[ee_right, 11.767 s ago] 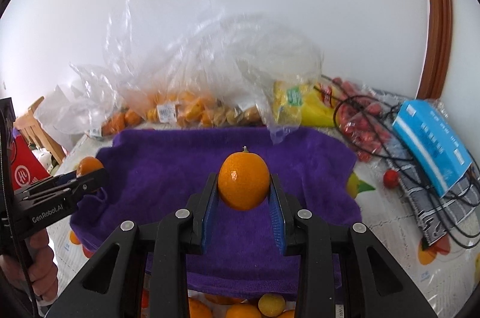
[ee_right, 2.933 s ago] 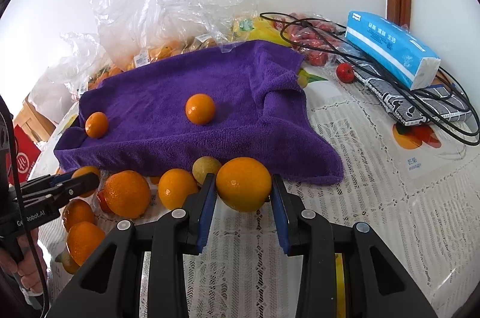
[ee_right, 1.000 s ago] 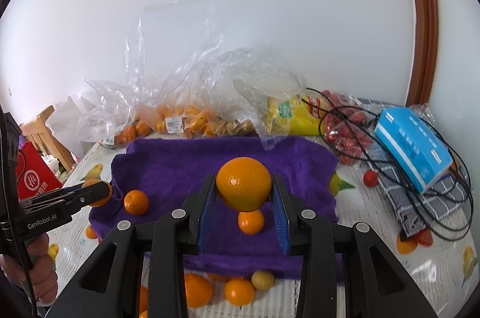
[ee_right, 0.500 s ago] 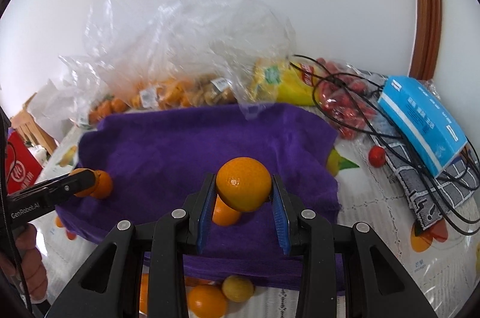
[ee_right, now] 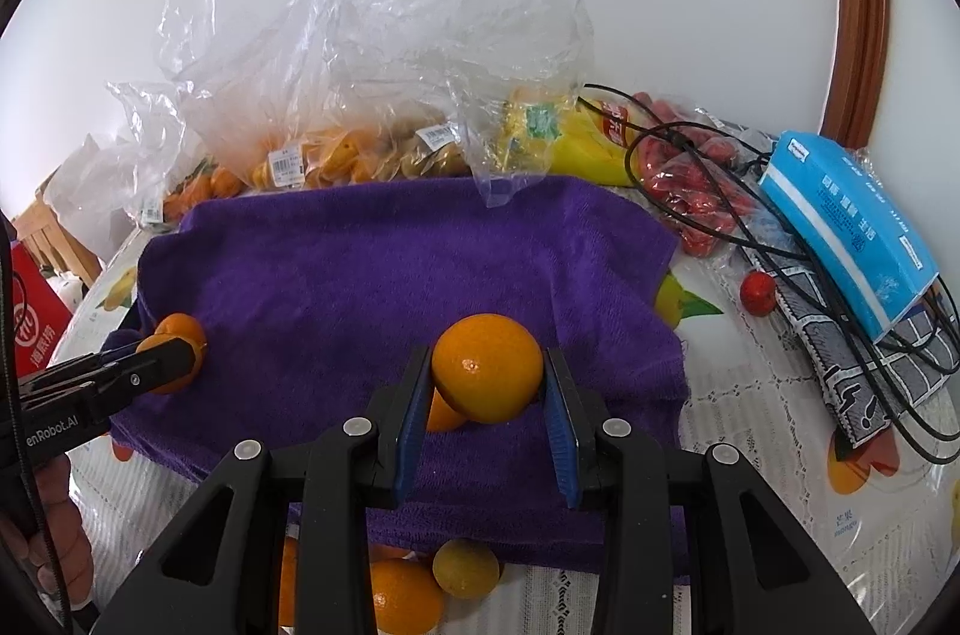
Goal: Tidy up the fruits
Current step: 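Lower the held oranges onto the purple towel and open both grippers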
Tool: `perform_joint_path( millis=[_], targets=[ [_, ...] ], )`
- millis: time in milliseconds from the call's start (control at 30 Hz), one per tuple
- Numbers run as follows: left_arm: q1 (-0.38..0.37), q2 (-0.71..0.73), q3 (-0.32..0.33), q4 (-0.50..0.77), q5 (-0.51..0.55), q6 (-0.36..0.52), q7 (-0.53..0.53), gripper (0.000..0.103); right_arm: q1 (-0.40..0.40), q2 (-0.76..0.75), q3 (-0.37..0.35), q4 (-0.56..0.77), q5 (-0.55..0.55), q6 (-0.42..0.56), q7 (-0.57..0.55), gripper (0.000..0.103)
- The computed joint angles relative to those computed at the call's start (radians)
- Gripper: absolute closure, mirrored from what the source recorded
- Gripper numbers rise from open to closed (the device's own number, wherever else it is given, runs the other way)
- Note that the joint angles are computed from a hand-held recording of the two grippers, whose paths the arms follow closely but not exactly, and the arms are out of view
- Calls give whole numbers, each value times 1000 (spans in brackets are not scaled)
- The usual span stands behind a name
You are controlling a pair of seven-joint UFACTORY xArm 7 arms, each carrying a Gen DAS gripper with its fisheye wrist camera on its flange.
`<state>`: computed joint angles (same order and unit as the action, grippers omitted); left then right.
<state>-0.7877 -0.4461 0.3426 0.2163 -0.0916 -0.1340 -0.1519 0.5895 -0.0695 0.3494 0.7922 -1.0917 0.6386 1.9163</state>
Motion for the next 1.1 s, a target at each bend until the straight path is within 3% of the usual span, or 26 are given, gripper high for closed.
perform_joint_path(
  millis=[400,1100],
  targets=[
    [-15,12,1,14,-12,21,10,73,6,27,-14,10,40,-24,-43,67],
    [51,57,-91,44,-84,68,39,72,9,21,-14,2,27,-34,-33,67]
  ],
)
